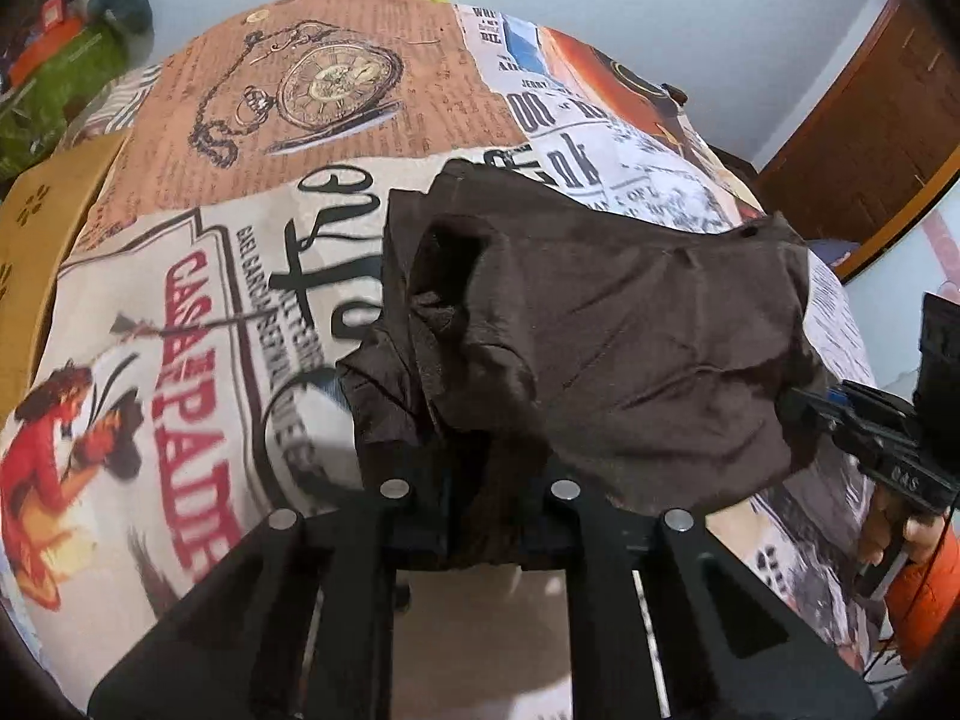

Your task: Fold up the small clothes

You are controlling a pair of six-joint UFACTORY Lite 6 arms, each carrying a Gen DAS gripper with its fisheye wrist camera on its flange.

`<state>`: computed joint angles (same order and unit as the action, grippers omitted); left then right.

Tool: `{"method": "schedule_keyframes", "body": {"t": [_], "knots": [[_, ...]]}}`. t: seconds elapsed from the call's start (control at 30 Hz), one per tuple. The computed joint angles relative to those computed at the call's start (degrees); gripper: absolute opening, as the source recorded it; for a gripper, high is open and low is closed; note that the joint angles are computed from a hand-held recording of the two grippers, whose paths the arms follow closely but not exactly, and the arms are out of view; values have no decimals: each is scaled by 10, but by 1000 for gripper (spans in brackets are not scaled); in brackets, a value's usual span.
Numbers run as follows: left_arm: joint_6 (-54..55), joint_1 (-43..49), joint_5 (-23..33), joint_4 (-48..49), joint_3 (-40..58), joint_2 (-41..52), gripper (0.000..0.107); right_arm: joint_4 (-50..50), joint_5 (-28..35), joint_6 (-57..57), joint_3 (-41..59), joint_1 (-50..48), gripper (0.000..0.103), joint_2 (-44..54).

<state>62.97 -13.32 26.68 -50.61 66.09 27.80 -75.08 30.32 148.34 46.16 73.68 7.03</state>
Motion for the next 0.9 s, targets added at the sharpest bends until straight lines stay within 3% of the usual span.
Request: {"method": "schedule_keyframes", "body": {"t": [0.13, 0.4, 0.47, 0.53, 0.67, 0.9], "knots": [[18, 11, 24, -8, -84, -84, 13, -13, -2, 44, -30, 28, 10, -35], [32, 26, 80, 11, -280, -260, 13, 161, 74, -75, 4, 152, 9, -39], [30, 26, 69, 18, -320, -298, 16, 180, 94, -69, 8, 182, 9, -42], [18, 34, 57, 26, -336, -315, 37, 209, 114, -69, 17, 208, 9, -35], [4, 63, 66, 52, -330, -329, 47, 228, 132, -55, 24, 233, 12, -28], [-9, 71, 43, 68, -305, -354, 54, 236, 215, -95, 50, 232, 40, -51]]}}
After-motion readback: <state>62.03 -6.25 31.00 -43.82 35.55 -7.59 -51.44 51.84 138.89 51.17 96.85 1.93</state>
